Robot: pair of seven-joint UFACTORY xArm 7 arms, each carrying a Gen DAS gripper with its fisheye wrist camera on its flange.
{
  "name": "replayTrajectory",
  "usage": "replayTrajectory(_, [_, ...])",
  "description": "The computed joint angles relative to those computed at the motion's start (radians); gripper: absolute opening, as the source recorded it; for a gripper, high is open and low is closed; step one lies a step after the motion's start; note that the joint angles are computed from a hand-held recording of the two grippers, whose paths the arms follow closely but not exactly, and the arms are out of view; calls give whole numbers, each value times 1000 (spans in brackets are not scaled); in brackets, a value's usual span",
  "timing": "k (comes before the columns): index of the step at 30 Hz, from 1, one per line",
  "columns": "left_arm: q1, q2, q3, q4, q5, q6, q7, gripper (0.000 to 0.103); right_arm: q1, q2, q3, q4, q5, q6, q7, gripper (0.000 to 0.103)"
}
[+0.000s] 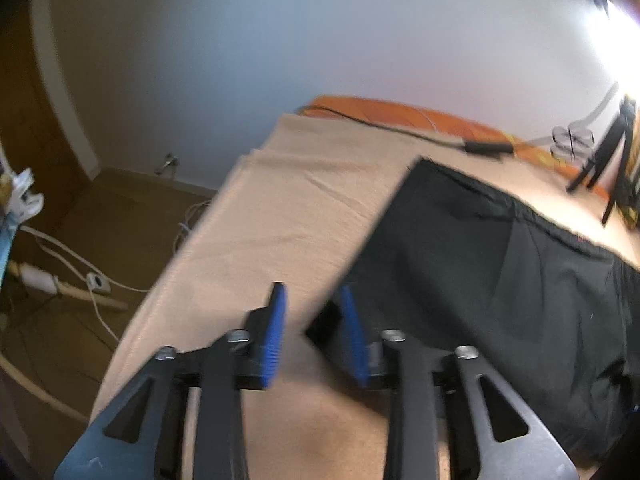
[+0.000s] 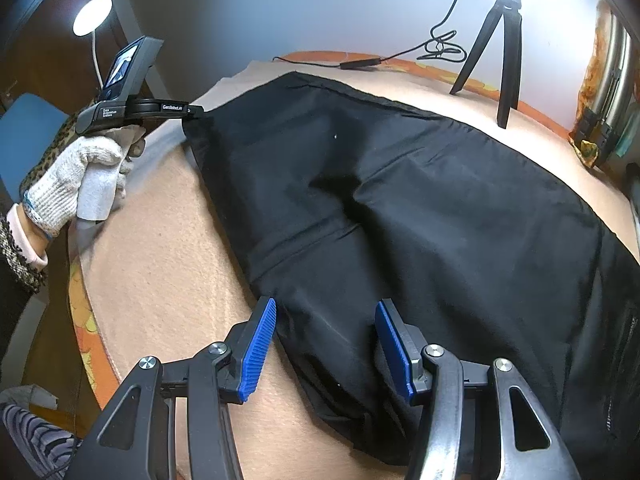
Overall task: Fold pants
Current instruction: 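Grasp the trousers edge with the left gripper and lift it, then fold the held edge over with the left gripper while the right gripper approaches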
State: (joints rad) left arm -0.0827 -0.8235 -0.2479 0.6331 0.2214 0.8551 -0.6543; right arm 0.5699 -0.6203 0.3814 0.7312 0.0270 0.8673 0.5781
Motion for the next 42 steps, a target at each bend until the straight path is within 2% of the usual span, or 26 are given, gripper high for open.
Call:
replayTrajectory(8, [-67,-130,133,-111,-232,-83,-46,38,6,-5,-5,4,17,-28,4,54])
replayTrajectory(11, [-95,-123,155,-143,-315,-130,-57,38,6,-3,-1,9,16,-33,7,55])
replayTrajectory(14, [-94,-101,136,-156,-343,-166,-79,38,3,-4,3,14,11,-35,14,55])
replayTrajectory(25, [-31,-36,71,-147,-295,-257,-191,38,9,-14,-3,9,21,-41,17,54])
replayTrajectory(26, [-21,-27,56,-140,-278,-258,-205,35,8,-14,-2,11,19,-41,15,54])
replayTrajectory(27, [-27,-11,51,-136,-270,-271,-206,16,7,-14,-1,12,17,-40,15,55])
replayTrajectory(28, [-36,-1,55,-133,-265,-277,-203,11,6,-16,-1,13,16,-40,16,55])
replayTrajectory(30, [-26,11,23,-122,-226,-286,-215,7,4,-21,-2,11,17,-40,17,55])
replayTrajectory(36, [-49,7,-2,-82,-151,-295,-186,7,-9,-42,-14,1,22,-40,26,55])
replayTrajectory(42, [-117,26,-57,-14,-102,-275,-110,6,-37,-67,-42,-10,32,-55,36,55])
